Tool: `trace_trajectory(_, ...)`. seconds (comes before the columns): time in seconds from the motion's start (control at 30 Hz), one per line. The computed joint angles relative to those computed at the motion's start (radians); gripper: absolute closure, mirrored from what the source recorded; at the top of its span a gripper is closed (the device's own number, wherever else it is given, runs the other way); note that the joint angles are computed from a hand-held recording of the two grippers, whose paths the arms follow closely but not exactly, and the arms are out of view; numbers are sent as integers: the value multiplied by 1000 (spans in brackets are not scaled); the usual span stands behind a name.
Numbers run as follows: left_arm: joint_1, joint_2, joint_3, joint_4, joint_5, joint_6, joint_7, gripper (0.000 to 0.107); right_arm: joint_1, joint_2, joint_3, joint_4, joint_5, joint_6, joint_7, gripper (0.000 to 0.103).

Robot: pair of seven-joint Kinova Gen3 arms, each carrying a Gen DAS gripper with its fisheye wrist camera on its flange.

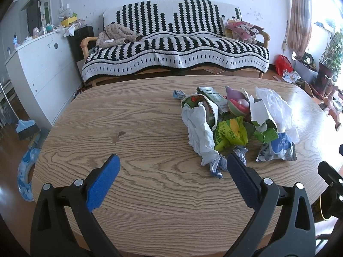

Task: Collect trash

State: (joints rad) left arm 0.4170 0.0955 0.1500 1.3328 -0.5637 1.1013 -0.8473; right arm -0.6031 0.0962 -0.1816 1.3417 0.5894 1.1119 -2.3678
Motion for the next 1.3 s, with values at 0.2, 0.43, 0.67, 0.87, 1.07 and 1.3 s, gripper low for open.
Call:
trace_trajectory(0.2,1,1,0,-1,-1,2,0,11,0,-1,0,1,0,-2,0,6)
trace_trajectory(0.43,-3,-4,0,7,3,-2,-2,11,-1,-2,-1,4,3,-3,-4,6)
trace_trajectory(0.67,-4,-4,2,6,4,-1,-2,11,-1,-2,-1,5,4,-4,-5,6)
trace_trajectory(0.87,-4,-3,2,5,4,0,-2,11,-2,-1,-1,3,4,-2,-7,6)
trace_trajectory(1.07,-3,-2,2,4,3,1,-2,11,0,-3,-1,-4,0,2,2,6)
trace_trajectory(1.3,-23,21,-6,7,61,-22,-32,11,51,-19,11,0,-105,-57,78,6)
